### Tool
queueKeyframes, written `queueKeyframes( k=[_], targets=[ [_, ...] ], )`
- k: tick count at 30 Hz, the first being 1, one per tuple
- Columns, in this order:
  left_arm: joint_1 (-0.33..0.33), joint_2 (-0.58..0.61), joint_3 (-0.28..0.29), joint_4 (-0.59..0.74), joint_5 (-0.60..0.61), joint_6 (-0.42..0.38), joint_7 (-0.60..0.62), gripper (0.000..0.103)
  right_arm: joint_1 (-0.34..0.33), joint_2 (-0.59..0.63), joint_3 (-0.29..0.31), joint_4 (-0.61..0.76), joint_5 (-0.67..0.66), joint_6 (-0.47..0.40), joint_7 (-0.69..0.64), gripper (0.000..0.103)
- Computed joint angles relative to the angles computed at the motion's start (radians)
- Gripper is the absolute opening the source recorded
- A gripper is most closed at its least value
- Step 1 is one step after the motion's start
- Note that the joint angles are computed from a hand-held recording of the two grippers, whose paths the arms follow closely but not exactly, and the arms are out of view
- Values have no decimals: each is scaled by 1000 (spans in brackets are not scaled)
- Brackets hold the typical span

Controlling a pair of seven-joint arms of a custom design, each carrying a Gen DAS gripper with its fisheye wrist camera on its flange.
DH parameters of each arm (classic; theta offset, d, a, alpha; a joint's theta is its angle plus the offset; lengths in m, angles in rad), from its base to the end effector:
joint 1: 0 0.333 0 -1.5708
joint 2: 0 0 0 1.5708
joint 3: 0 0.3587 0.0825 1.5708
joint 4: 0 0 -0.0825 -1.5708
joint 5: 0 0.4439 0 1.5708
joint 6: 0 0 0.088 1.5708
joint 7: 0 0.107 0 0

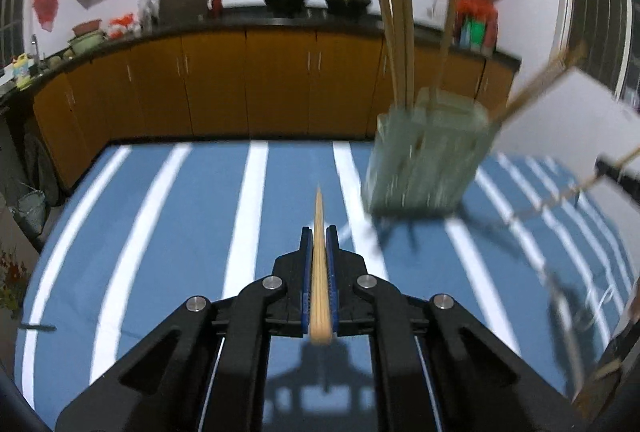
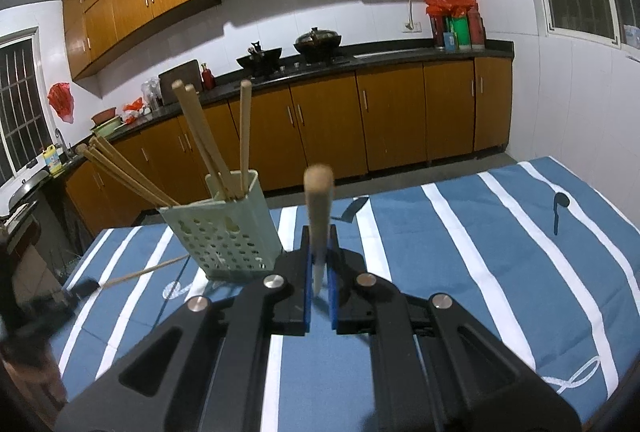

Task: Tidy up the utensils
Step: 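Raise the left gripper's chopstick upright above the holder while the right raises its own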

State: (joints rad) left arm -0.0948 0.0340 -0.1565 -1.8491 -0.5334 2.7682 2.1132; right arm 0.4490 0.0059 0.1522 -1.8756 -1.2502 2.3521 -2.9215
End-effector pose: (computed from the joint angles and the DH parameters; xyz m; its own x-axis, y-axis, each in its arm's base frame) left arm 0.6635 -0.1462 0.6257 -0.4111 -0.9077 0.0836 -0.5615 0.1800 -0.8077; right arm 0.5539 0.3635 0.5877 -0.3210 -0.9274 -0.1922 -0.3565 0.3063 -0.8827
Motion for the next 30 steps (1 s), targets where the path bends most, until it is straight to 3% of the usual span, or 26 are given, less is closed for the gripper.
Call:
queueKeyframes(
  k=[9,16,21,26,30],
  targets=[
    [1,9,-13,106,-145,45,88,7,-3,-19,4,25,-63,19,2,8],
    [-12,3,-26,161,-288,48,182,7,-12,-39,13,68,-146,111,17,8],
    [-28,19,-41,224,-383,78,229,7,-8,-28,23,131,-205,125,-10,8],
    [-44,53,-74,306,-506,149,323,7,11,26,15,234,-203,97,-90,8],
    [-57,101,-110,381,-600,236,426,7,30,87,-8,321,-115,76,-218,8]
  ],
)
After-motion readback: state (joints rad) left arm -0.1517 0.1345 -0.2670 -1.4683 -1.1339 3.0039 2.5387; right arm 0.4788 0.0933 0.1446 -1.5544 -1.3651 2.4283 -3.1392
